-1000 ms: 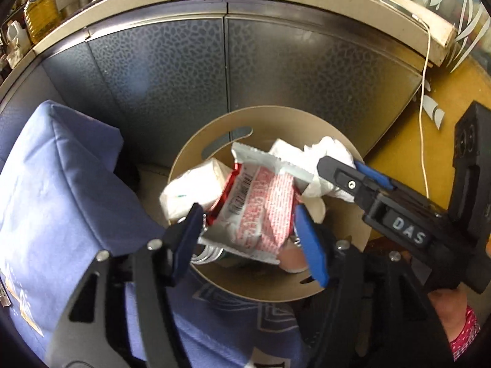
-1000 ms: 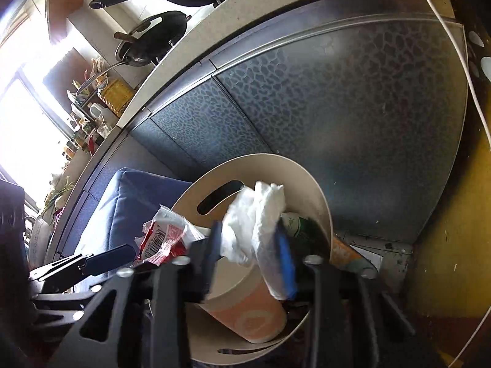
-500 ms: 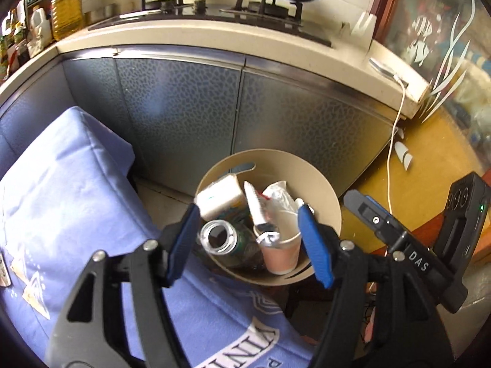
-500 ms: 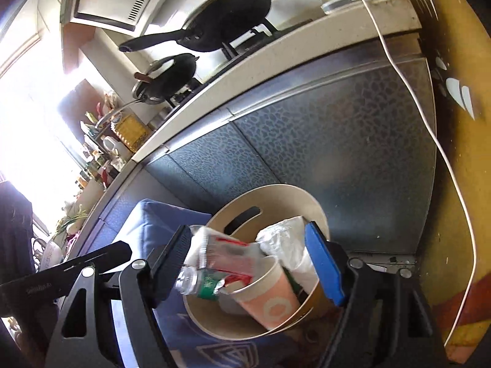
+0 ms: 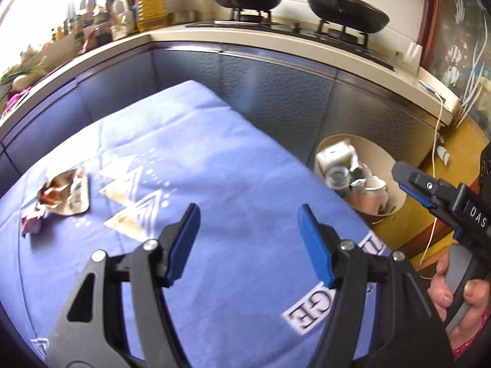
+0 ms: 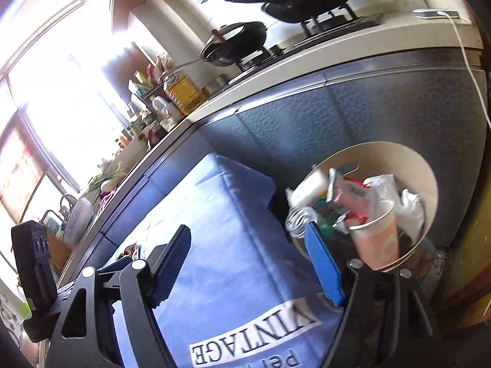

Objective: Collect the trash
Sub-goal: 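Return both tools to the table toward the pink wrapper and pouch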

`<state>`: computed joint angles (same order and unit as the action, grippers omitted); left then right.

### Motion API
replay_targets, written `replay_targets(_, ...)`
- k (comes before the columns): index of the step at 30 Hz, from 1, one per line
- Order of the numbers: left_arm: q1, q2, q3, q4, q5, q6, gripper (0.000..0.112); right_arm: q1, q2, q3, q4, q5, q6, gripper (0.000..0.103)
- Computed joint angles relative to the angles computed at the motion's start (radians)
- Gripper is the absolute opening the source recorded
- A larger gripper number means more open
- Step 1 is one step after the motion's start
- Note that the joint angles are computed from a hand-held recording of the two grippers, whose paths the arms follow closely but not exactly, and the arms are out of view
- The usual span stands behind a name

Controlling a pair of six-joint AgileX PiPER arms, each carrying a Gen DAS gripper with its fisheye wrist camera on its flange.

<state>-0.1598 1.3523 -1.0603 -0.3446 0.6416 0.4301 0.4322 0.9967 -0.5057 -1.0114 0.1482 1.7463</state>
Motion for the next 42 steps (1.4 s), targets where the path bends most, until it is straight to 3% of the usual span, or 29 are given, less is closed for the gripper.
replay_targets(6,0.311,-0.043,0.117,-0.171,-0.002,0.259,0.063,0.257,0.19,-0.154,-0.058,0.115,0.108,0.075)
replay_targets(11,0.565,-0.007,0.155,-0.334,0.035,0.489,0.064,0.396,0.321,-0.281,0.012,0.181,0.037,0.075)
replay_targets(17,0.762,0.076,0.139,-0.441,0.077,0.635,0.064,0.48,0.454,-0.421,0.154,0.214,-0.123,0.075)
replay_targets(25,0.864,0.14,0.101,-0.507,0.077,0.708,0.063,0.519,0.566,-0.56,0.305,0.244,-0.312,0.074)
replay_targets(30,0.903,0.174,0.089,-0.522,0.057,0.739,0.064,0.528,0.622,-0.627,0.378,0.262,-0.409,0.068)
replay_targets(36,0.961,0.236,0.033,-0.54,0.139,0.716,0.063,0.507,0.715,-0.755,0.529,0.276,-0.613,0.054)
replay_targets(42,0.974,0.237,0.04,-0.568,0.158,0.746,0.063,0.453,0.868,-0.987,0.767,0.315,-0.905,0.049)
